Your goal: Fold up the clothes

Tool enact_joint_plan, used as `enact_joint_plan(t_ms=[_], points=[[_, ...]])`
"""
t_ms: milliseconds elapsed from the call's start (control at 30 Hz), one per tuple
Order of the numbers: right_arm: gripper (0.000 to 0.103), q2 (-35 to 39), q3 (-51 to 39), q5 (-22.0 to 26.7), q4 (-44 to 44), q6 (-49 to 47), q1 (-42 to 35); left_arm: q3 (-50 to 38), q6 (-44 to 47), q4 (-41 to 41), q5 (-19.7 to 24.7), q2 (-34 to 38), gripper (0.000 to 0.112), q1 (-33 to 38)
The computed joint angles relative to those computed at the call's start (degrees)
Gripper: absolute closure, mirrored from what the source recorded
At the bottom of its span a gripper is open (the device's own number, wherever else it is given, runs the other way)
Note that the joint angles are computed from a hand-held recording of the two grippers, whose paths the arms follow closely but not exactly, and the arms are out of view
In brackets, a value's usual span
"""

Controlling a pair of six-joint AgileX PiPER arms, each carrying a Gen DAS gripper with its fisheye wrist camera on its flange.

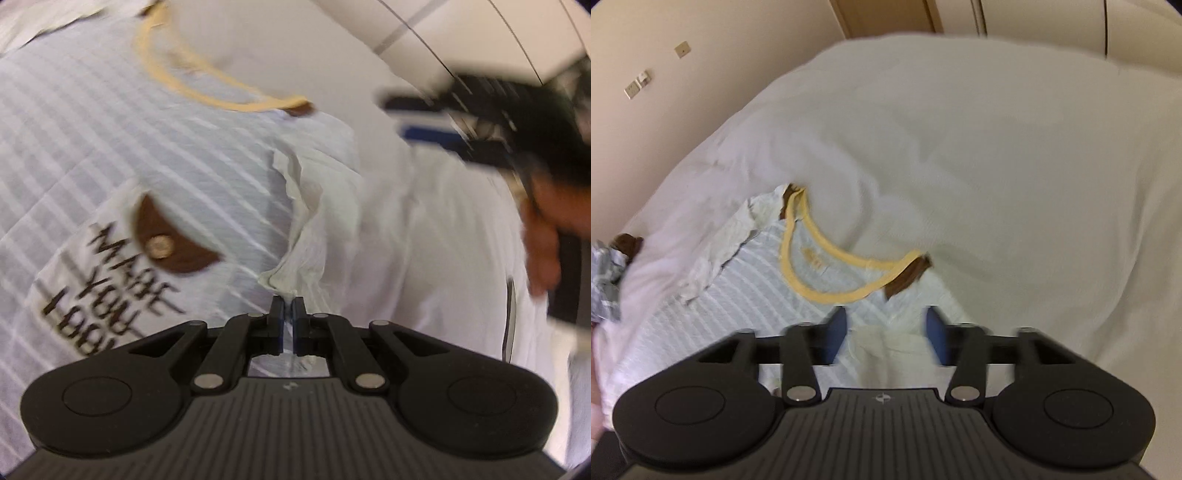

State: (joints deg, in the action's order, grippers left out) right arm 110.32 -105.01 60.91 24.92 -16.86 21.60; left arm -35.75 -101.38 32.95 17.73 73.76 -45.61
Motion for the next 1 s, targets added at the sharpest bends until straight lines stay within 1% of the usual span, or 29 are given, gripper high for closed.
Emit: enact_joint_plan(t_ms=[100, 133, 167, 200, 233, 267, 300, 333, 367, 433, 467, 500, 533, 600, 700, 733, 800, 900, 967, 1000], points=[[0.054, -2.6, 4.4, -1.6, -2.6, 0.0, -0.7, 2.8, 2.2, -6.3, -3.9, -1.5, 0.11, 2.7], [0.054, -2.8, 5.4, -1.3, -3.7, 0.1, -1.0, 3.7, 4.5, -10.0, -5.7, -1.9, 0.109, 3.6], [0.054, -2.7, 6.4, -1.2, -4.1, -0.3, -1.7, 4.6, 9.1, -15.6, -7.5, -2.0, 0.109, 5.0], [0.054, -2.9, 7.6, -1.1, -4.3, -1.1, -2.1, 5.1, 11.9, -19.4, -8.3, -2.1, 0.109, 5.7], [0.054, -3.1, 8.8, -1.2, -4.2, -2.2, -2.1, 5.4, 12.5, -20.8, -8.6, -2.1, 0.109, 5.7], [0.054, -3.2, 10.0, -1.4, -4.2, -3.2, -2.0, 5.6, 15.0, -23.8, -8.8, -2.1, 0.109, 5.9], [0.055, -3.2, 10.8, -1.4, -4.0, -4.3, -2.0, 5.7, 18.7, -27.5, -8.7, -2.1, 0.109, 6.2], [0.057, -2.7, 10.7, -1.0, -3.4, -5.5, -1.8, 5.7, 20.6, -29.0, -8.7, -1.9, 0.109, 6.2], [0.057, -2.1, 10.6, -1.0, -3.1, -6.7, -1.2, 5.7, 21.0, -28.4, -8.4, -1.9, 0.109, 6.1], [0.058, -1.8, 11.4, -2.7, -3.5, -7.9, 0.5, 5.7, 21.8, -27.0, -7.1, -2.6, 0.107, 5.7], [0.058, -1.6, 11.6, -3.7, -3.7, -8.4, 1.3, 5.7, 21.5, -25.4, -6.6, -2.9, 0.105, 5.4], [0.058, -1.5, 11.6, -4.7, -4.3, -8.9, 1.9, 5.5, 20.4, -22.7, -5.9, -3.2, 0.101, 5.1], [0.058, -1.3, 11.2, -5.6, -5.2, -9.6, 2.5, 5.5, 20.3, -21.1, -5.7, -3.3, 0.096, 5.0], [0.058, -0.3, 10.2, -7.4, -7.5, -12.0, 3.7, 5.7, 22.1, -20.1, -6.1, -3.5, 0.09, 5.0], [0.058, 2.4, 7.2, -8.6, -9.8, -17.8, 5.1, 5.3, 25.7, -19.2, -6.6, -2.9, 0.089, 4.9], [0.058, 3.5, 5.8, -8.3, -10.3, -19.9, 5.3, 4.9, 27.3, -19.1, -6.6, -2.3, 0.089, 4.9], [0.059, 5.9, 2.3, -5.8, -11.2, -24.1, 5.4, 4.0, 31.1, -19.5, -6.6, -1.1, 0.089, 5.1], [0.06, 9.6, -2.4, -3.2, -12.1, -26.6, 5.6, 2.5, 43.7, -26.4, -6.1, 1.2, 0.089, 6.4], [0.06, 12.5, -7.0, 1.2, -12.0, -26.9, 5.1, 2.3, 49.4, -30.5, -5.8, 1.5, 0.093, 7.3], [0.071, 14.0, -9.5, 3.7, -12.2, -27.0, 4.9, 2.4, 51.8, -32.4, -5.8, 1.6, 0.094, 7.8]])
